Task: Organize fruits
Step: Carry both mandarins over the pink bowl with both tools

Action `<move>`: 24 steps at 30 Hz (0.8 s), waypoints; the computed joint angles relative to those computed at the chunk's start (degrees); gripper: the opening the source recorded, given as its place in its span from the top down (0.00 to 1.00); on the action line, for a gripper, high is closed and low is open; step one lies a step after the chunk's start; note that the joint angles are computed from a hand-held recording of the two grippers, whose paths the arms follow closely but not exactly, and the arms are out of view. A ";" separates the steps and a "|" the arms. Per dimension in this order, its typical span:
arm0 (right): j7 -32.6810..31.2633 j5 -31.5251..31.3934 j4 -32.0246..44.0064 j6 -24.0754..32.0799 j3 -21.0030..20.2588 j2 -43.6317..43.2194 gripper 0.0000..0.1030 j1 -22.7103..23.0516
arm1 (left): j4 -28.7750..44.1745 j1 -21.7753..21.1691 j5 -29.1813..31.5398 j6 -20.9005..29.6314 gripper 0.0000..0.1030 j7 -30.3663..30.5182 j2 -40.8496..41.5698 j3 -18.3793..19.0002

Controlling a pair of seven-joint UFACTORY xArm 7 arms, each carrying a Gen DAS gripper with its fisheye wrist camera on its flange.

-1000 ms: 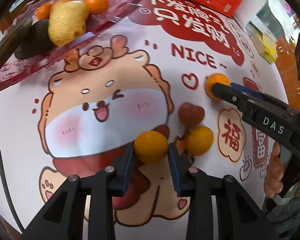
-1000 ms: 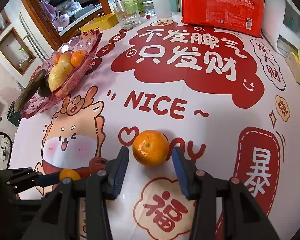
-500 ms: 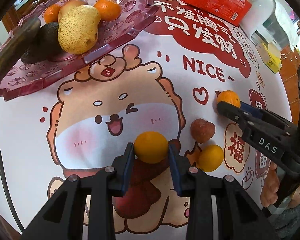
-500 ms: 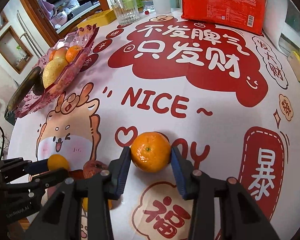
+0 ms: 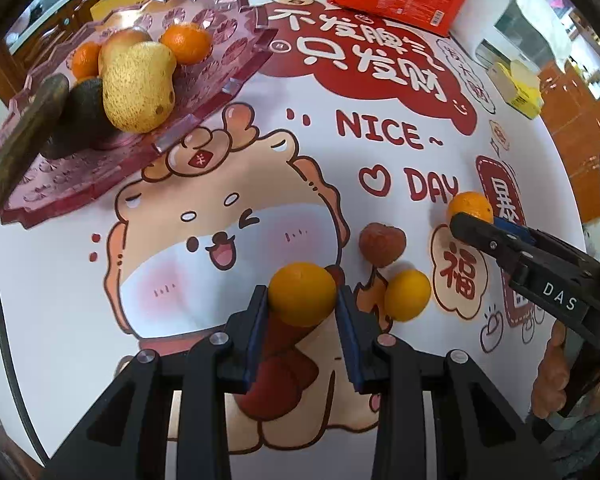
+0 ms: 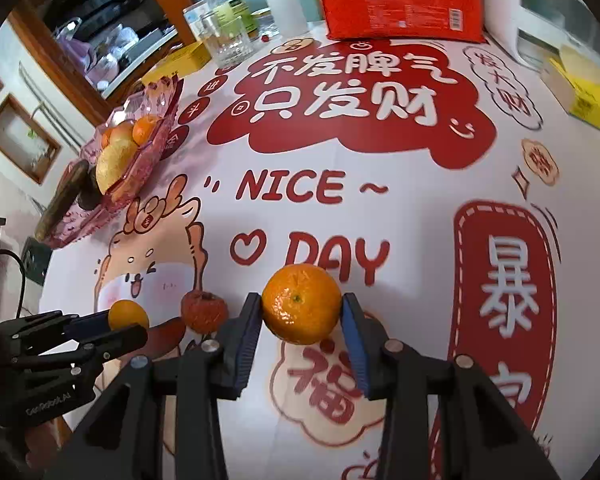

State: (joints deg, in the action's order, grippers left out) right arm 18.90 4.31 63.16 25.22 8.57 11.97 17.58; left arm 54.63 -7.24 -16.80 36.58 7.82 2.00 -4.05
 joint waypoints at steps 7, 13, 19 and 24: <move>3.51 -0.24 -1.32 -0.36 0.59 -3.44 0.61 1.57 | 1.04 0.69 -0.62 1.87 0.69 4.78 -4.10 1.00; 8.97 -7.27 2.39 -0.70 0.65 -4.96 0.61 4.39 | 4.68 2.09 0.36 3.08 0.69 8.26 -7.50 2.94; 15.75 -16.86 10.36 0.21 0.48 -3.49 0.61 7.96 | 10.20 4.70 0.58 3.94 0.69 11.47 -8.72 5.35; 20.82 -24.47 19.38 2.56 -0.41 0.18 0.61 11.50 | 15.26 7.41 0.12 3.85 0.69 13.99 -8.39 7.21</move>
